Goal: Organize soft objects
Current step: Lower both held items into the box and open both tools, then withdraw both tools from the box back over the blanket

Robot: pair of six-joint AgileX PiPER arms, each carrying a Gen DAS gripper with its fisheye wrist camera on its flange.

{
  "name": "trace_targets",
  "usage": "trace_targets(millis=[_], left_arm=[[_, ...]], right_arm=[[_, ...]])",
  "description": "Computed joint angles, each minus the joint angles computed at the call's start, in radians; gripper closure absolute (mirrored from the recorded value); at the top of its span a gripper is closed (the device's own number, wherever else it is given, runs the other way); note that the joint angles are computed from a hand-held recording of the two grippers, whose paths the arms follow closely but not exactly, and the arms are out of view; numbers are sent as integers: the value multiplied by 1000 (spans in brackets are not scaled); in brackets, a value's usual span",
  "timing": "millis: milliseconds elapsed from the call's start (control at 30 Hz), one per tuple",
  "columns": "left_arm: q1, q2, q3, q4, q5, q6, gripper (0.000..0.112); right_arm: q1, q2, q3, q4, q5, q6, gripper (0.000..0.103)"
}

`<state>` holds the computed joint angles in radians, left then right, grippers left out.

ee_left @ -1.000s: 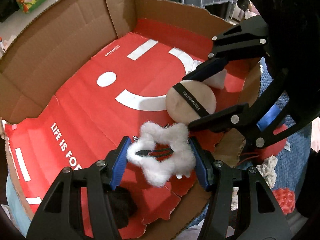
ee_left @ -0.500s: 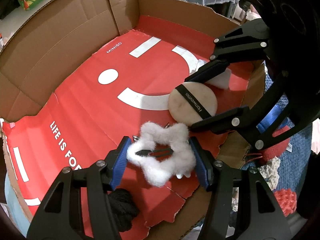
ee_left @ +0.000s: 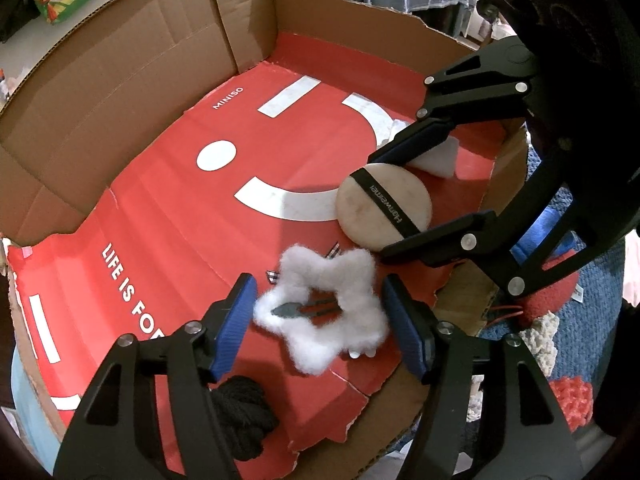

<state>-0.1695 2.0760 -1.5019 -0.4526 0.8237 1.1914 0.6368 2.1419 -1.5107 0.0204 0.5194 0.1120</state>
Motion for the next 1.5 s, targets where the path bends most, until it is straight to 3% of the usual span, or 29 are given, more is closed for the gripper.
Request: trace_targets(millis=[333, 533, 767, 967, 1100, 1233, 1300, 1500], left_arm=[[11, -18, 16, -18, -13, 18, 49], [57, -109, 90, -99, -27, 71, 49], [169, -299, 253, -312, -32, 190, 40], [267, -498, 429, -498, -18, 291, 33], [360, -648, 567, -641, -8, 391, 26], [453, -799, 709, -754, 7, 490, 20], [500, -875, 789, -818, 6, 555, 15], [650, -1050, 995, -964, 60, 664, 12]], right_arm=[[6, -5, 4, -17, 0, 12, 39], [19, -66, 47, -81, -16, 92, 38], [56, -214, 151, -266, -43, 336, 26], [132, -364, 251, -508, -29, 664, 19], [235, -447, 302, -736, 43, 970, 7], [350, -522, 371, -924, 132, 1240, 3], [421, -542, 396, -1016, 210, 1364, 0], [698, -528, 424, -1185, 583, 1658, 0]])
